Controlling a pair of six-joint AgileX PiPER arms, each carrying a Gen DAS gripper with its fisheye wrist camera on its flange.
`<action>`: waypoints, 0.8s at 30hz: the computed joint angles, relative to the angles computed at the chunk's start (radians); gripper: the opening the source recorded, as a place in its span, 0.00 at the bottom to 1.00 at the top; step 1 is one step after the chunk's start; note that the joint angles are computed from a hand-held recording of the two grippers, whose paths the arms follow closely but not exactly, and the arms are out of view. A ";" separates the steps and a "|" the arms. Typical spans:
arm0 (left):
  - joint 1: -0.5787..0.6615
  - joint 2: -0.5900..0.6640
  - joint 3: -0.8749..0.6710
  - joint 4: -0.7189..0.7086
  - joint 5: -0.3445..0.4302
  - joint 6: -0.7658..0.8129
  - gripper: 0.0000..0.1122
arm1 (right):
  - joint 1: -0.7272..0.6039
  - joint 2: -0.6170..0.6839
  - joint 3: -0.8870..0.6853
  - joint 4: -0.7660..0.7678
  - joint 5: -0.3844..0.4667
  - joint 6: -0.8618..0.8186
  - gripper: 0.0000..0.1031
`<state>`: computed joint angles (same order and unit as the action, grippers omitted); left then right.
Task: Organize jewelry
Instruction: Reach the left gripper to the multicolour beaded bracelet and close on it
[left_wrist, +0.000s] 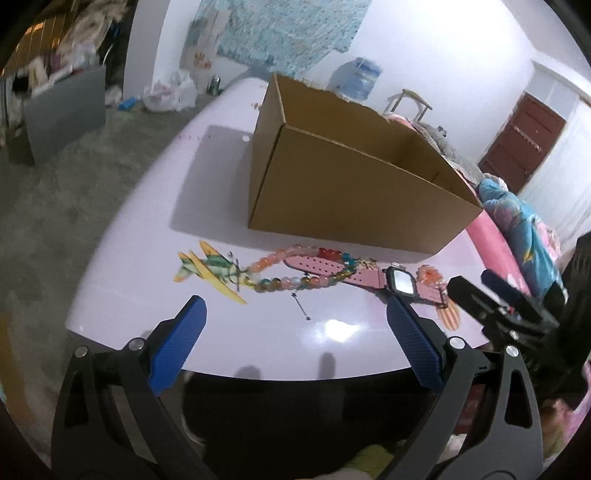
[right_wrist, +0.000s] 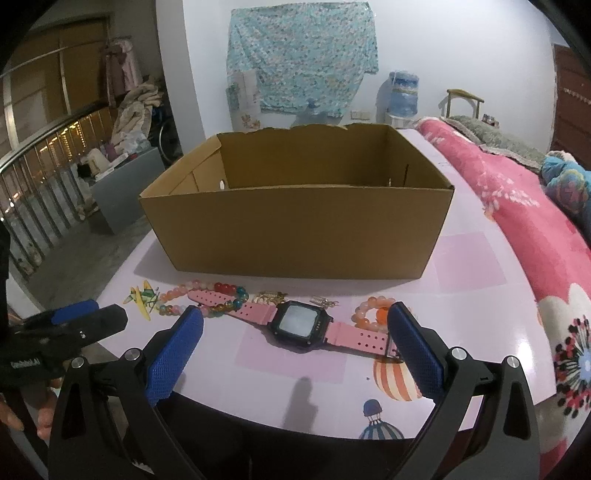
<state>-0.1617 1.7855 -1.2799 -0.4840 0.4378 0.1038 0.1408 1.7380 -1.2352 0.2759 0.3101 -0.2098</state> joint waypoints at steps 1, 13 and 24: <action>-0.002 0.012 -0.016 0.000 0.015 -0.004 0.84 | -0.006 0.005 -0.001 0.033 -0.001 -0.032 0.94; -0.032 0.082 -0.153 0.022 0.112 -0.108 0.84 | -0.080 0.045 -0.032 0.292 0.019 -0.307 0.94; -0.050 0.226 -0.377 0.300 0.325 -0.375 0.84 | -0.117 0.106 -0.100 0.477 0.080 -0.510 0.94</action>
<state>-0.2112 2.0119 -1.6566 -0.1836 0.7627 -0.2712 0.0241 1.8437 -1.3353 0.7526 0.3898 -0.7197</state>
